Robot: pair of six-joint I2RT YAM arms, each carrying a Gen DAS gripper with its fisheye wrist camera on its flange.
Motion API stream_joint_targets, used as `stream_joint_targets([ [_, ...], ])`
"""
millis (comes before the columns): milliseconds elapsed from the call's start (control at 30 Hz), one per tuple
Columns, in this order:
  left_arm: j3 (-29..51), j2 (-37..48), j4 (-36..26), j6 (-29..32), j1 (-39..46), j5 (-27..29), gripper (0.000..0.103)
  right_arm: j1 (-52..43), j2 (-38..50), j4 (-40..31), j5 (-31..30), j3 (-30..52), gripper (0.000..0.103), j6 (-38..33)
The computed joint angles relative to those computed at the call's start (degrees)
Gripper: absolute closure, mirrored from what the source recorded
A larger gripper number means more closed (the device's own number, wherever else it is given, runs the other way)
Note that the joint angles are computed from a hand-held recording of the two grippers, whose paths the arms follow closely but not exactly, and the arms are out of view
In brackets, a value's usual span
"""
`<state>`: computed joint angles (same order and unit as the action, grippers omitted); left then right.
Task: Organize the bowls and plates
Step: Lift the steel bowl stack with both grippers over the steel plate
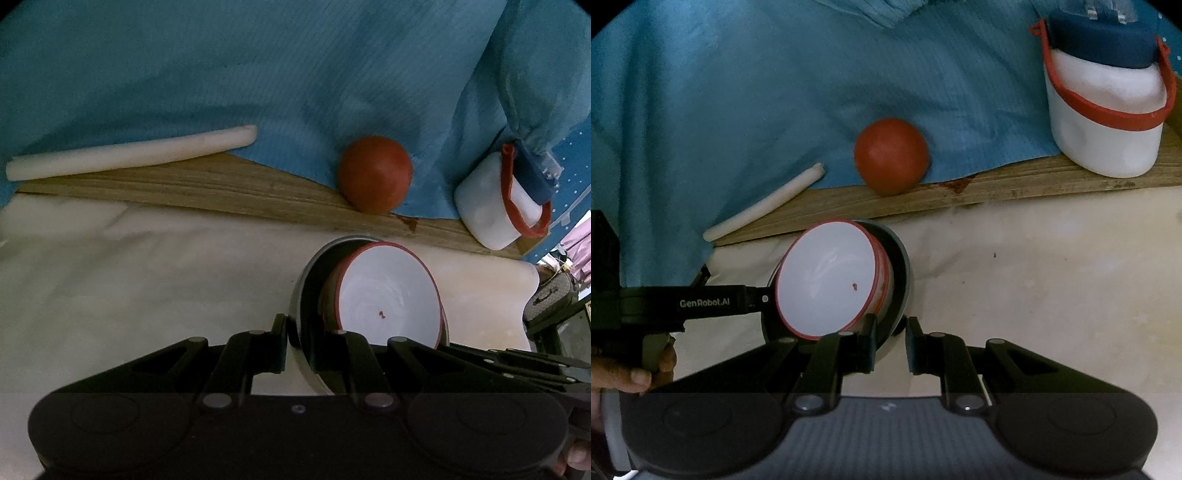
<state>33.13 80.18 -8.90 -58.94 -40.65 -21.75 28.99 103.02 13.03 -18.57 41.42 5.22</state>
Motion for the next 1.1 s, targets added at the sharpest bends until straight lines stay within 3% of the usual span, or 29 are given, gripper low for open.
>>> stream_joint_targets([
  [633, 1.59, -0.61, -5.54, -7.68, -6.22, -5.53, 0.092, -2.15, -1.35, -1.92, -4.56, -0.91, 0.085, -5.31],
  [1100, 1.45, -1.9, -11.42, -17.52, -12.91, -10.77, 0.092, -2.75, -3.11, -3.72, -7.59, -2.42, 0.085, -9.44],
])
